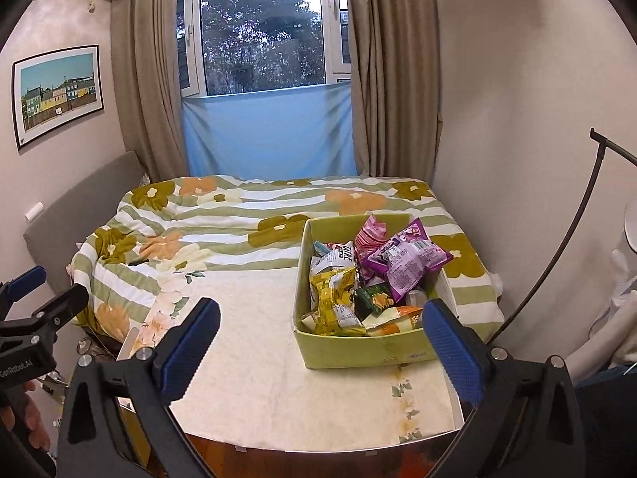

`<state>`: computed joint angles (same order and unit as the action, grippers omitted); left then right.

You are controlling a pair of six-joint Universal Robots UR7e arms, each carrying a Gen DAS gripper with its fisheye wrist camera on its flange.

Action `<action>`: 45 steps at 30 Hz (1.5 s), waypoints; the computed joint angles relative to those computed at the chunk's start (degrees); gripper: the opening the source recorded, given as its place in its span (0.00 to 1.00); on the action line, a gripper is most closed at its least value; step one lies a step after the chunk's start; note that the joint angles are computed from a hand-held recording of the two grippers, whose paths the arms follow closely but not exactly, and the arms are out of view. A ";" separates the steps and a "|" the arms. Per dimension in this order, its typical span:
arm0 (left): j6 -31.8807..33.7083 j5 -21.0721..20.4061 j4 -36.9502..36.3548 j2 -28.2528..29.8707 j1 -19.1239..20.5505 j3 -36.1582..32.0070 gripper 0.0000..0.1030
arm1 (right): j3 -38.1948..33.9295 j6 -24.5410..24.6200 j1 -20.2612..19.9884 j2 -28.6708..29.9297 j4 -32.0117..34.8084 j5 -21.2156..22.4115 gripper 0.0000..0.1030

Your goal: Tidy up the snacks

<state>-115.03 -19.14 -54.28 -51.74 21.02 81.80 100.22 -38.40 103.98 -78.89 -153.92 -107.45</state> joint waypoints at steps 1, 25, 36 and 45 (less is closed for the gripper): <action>-0.08 -0.05 0.16 0.13 -0.02 -0.16 1.00 | -0.04 0.06 0.09 0.05 0.00 -0.04 0.98; -0.40 -0.07 0.33 0.23 0.01 -0.12 1.00 | -0.30 -0.05 -0.32 0.16 0.16 -0.34 0.98; 0.38 -0.46 -0.94 -0.35 0.07 0.68 1.00 | -0.16 -0.05 -0.47 0.25 0.08 -0.46 0.98; 1.72 -0.15 -1.65 -1.04 0.61 1.00 1.00 | -0.20 0.20 -0.26 1.02 0.00 -1.21 0.98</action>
